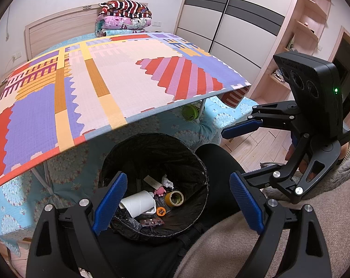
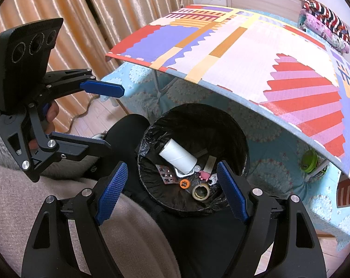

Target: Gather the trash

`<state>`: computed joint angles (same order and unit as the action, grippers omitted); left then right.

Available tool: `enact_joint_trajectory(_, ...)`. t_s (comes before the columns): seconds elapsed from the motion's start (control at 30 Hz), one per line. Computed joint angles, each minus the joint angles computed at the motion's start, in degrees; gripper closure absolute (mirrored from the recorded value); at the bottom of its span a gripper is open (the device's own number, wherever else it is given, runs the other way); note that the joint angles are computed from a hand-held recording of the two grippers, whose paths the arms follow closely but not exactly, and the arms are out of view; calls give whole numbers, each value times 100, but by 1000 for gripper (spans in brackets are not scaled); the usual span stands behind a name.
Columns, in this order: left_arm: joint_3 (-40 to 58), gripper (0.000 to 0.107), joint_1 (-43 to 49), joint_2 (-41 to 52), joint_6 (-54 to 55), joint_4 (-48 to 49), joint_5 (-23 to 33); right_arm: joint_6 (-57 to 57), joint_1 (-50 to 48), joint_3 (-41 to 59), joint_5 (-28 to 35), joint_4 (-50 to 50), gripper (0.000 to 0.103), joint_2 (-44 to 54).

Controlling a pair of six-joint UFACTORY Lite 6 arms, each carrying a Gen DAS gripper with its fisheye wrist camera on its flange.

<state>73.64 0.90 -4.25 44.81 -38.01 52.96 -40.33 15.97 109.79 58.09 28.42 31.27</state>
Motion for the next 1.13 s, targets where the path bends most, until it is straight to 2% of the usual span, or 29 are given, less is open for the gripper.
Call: enact_joint_trajectory(1.13,-39,20,-19,-22,-6,1,-19,18,-1,91,48,-8,24,42)
